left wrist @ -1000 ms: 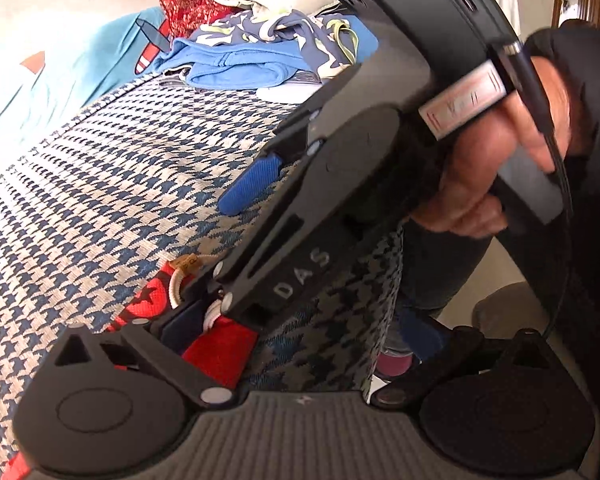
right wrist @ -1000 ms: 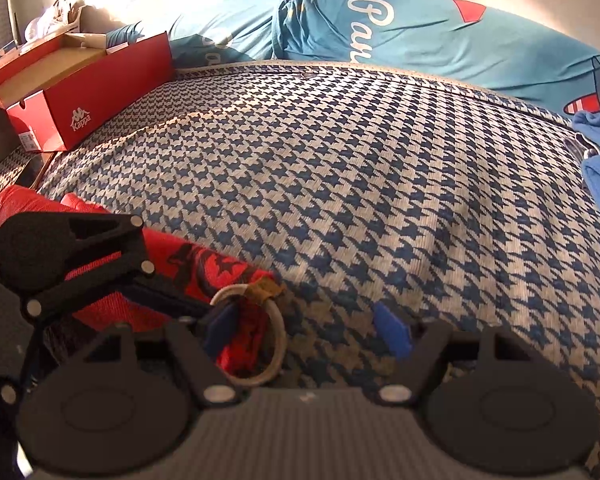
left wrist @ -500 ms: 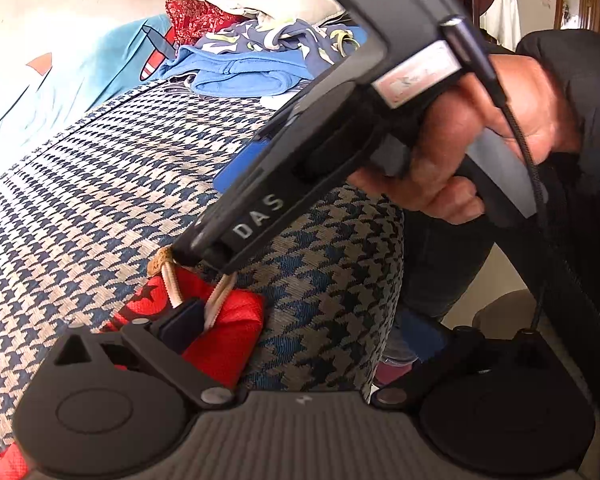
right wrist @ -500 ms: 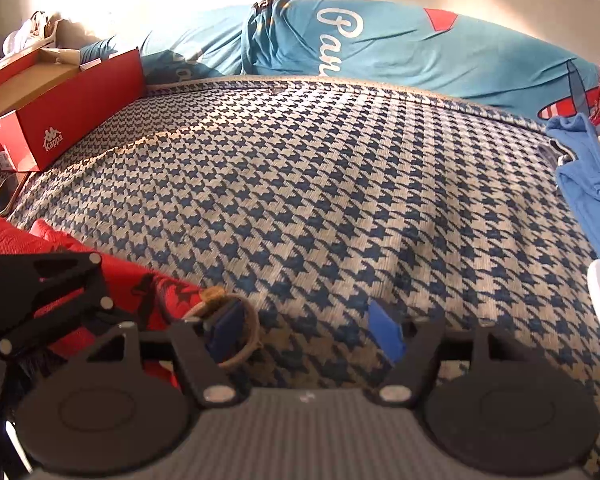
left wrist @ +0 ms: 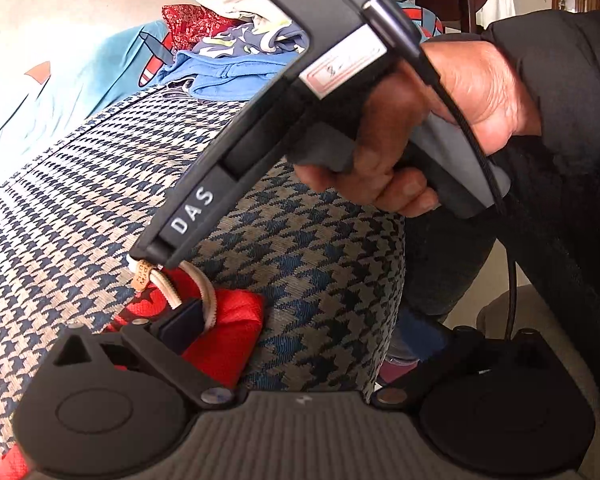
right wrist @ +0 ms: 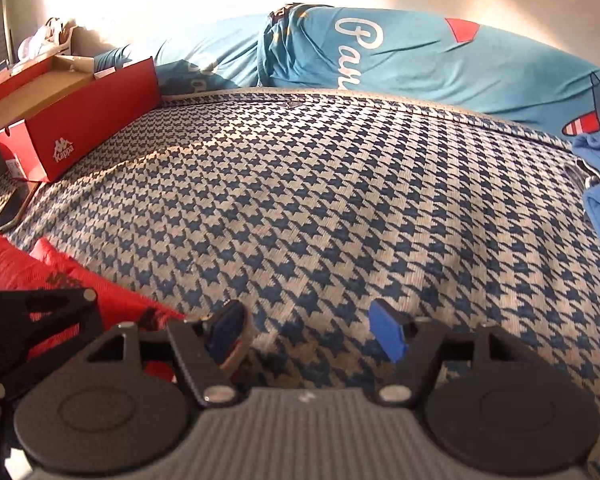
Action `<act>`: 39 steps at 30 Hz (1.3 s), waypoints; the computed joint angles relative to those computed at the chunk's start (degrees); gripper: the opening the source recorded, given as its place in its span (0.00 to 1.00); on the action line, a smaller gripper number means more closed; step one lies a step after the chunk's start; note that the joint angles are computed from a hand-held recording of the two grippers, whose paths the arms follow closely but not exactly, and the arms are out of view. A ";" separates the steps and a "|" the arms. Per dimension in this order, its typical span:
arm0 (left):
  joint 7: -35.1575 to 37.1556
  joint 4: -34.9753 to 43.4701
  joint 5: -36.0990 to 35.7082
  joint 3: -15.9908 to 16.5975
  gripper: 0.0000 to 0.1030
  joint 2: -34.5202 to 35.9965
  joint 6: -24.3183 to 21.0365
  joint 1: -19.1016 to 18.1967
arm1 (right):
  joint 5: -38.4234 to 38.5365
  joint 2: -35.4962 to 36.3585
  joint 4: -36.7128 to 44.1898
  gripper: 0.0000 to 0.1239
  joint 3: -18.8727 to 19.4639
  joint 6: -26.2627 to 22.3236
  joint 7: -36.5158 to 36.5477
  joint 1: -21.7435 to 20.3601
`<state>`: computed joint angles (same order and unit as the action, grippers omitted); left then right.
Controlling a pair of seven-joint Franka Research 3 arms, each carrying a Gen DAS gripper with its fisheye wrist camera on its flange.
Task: Fold shopping bag
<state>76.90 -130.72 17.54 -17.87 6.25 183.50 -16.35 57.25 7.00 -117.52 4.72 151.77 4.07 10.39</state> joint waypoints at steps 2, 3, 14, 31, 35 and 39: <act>-1.39 0.19 1.52 1.70 0.99 0.05 -0.05 -1.50 | -1.12 0.22 -0.01 0.54 -0.06 -0.01 0.75 0.16; -2.09 0.30 2.25 2.39 0.99 0.08 -0.06 -2.09 | -1.77 0.34 -0.03 0.54 -0.07 0.08 1.12 0.23; -12.36 1.33 13.16 8.80 0.99 0.42 0.26 -7.01 | -7.10 0.49 0.50 0.56 -0.63 -1.78 7.77 -0.05; -18.61 1.83 19.39 9.21 1.00 0.58 1.00 -6.39 | -9.11 -3.04 -4.69 0.61 -0.41 5.55 3.48 1.05; -18.11 1.65 18.41 8.88 1.00 0.62 1.44 -6.05 | -11.17 -3.44 -4.42 0.61 -1.12 3.59 5.91 1.03; -18.37 1.31 18.29 9.96 1.00 0.44 1.91 -7.06 | -4.95 -4.28 -4.00 0.61 -1.16 2.38 2.48 0.59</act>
<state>58.53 -129.40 35.82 -7.91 6.69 185.41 -23.41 52.29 2.71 -121.52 3.56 154.15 6.54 10.98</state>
